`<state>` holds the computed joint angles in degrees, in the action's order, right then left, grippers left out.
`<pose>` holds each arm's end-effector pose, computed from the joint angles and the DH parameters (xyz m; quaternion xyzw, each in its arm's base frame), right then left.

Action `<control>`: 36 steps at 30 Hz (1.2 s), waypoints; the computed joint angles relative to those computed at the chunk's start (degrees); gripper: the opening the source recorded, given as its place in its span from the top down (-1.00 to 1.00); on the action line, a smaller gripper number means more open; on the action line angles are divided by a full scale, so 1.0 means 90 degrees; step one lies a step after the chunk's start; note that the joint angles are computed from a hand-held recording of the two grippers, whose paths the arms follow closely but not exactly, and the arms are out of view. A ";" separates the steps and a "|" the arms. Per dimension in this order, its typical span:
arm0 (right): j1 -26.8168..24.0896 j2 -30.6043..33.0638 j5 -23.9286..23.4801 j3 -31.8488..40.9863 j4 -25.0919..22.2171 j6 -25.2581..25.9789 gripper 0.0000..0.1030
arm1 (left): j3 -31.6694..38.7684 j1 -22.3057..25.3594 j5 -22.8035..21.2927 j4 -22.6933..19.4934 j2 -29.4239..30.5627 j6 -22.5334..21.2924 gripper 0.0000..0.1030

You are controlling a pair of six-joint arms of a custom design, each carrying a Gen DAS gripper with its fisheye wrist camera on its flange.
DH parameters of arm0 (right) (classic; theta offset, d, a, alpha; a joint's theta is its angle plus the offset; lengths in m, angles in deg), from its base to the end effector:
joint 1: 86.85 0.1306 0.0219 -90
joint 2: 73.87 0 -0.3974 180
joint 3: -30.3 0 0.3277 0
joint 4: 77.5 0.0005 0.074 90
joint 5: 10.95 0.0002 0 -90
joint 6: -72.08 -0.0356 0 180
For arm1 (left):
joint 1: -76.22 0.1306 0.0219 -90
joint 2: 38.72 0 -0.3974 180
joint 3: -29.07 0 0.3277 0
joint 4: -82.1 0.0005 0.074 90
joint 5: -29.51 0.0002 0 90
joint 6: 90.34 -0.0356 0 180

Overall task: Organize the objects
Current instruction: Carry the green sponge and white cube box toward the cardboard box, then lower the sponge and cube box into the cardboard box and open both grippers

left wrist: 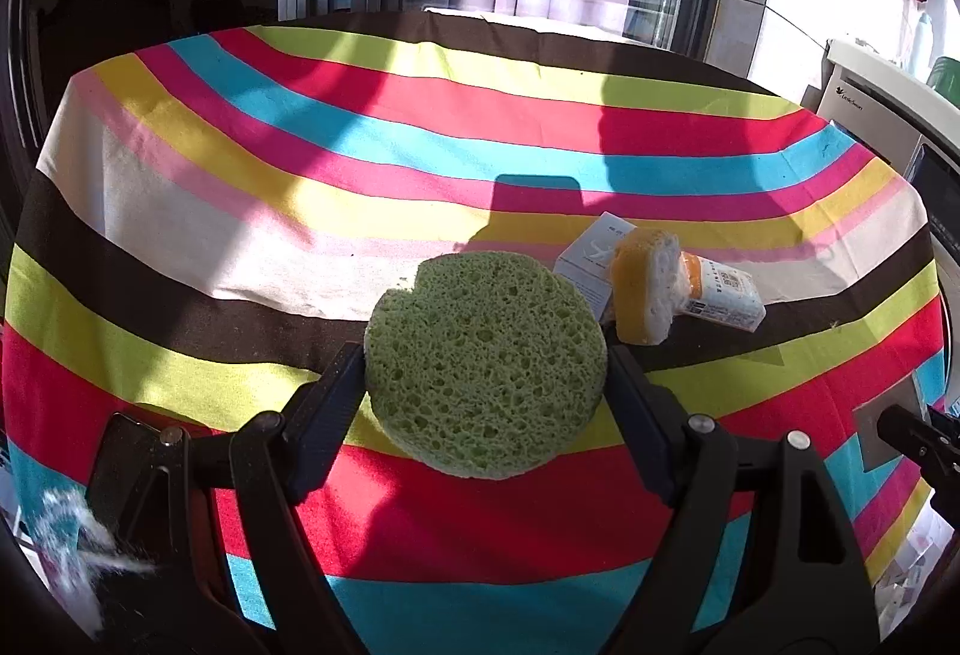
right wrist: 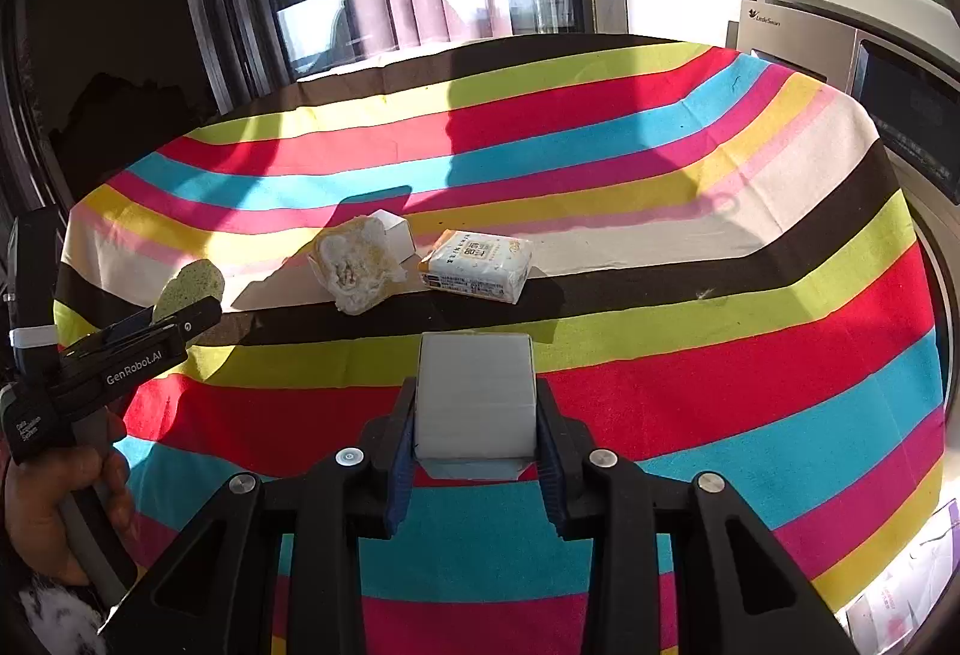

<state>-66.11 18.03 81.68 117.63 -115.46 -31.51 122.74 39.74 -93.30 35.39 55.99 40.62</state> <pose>0.4144 0.1546 0.4275 -0.0478 0.9140 0.0987 0.3907 0.3745 -0.2536 0.4437 -0.1367 0.8902 -0.0107 0.4345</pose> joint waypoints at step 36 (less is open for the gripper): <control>-0.2951 -0.2126 0.0330 -0.2005 -0.0906 0.0788 0.31 | 0.2597 -0.2294 0.3435 -0.0182 0.2176 -0.1269 -0.59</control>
